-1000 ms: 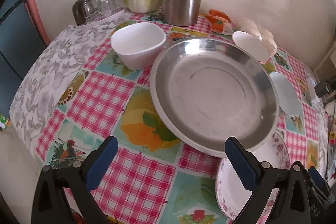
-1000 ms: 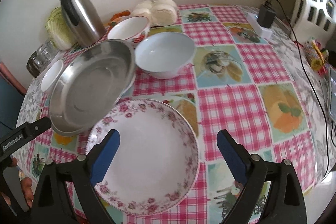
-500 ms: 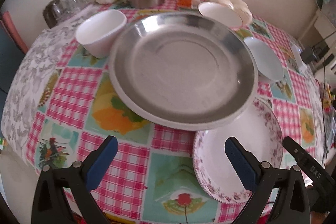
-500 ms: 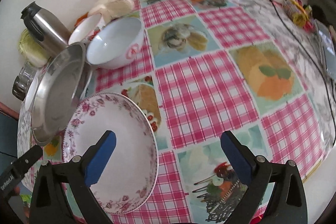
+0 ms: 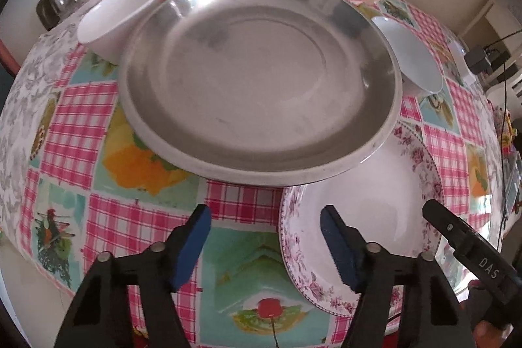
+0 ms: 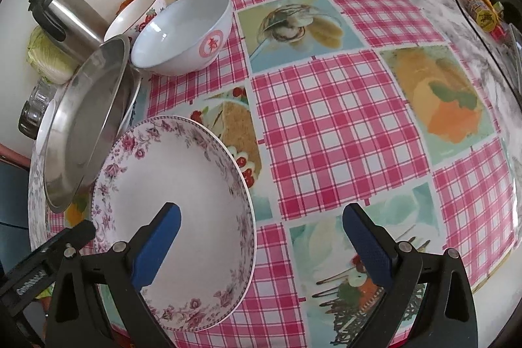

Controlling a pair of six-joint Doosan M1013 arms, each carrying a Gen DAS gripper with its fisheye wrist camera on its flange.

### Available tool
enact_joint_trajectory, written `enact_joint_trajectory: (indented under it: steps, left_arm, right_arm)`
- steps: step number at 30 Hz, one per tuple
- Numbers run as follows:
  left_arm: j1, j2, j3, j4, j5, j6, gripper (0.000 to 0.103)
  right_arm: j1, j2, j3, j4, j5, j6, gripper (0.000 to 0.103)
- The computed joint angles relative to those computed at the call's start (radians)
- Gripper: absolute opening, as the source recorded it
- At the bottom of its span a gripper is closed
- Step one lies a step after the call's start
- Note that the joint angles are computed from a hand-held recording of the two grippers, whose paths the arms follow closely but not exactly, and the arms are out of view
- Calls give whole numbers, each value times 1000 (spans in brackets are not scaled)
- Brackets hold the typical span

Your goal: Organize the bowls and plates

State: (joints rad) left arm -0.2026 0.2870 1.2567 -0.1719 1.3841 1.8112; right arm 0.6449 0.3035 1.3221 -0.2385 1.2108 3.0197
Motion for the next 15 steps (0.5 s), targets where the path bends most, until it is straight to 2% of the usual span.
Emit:
enact_joint_trajectory:
  steps: [3, 5, 7, 11, 13, 15]
  left_arm:
    - [-7, 5, 2, 3, 5, 5, 69]
    - [-11, 11, 3, 0, 11, 2, 64]
    - [-13, 19, 0, -4, 19, -1, 60]
    - [-18, 30, -4, -3, 28, -5, 53]
    - [-23, 34, -5, -1, 31, -6, 52]
    - [-26, 34, 1, 1, 30, -3, 50]
  right_arm:
    - [-3, -4, 11, 12, -32, 0, 97]
    - [-4, -7, 18, 11, -48, -7, 89]
    - [-5, -5, 19, 16, -62, -14, 75]
    - [-9, -4, 23, 38, -78, -24, 58]
    - [-9, -7, 28, 36, -86, -27, 40]
    - [-11, -7, 32, 44, -90, -35, 31]
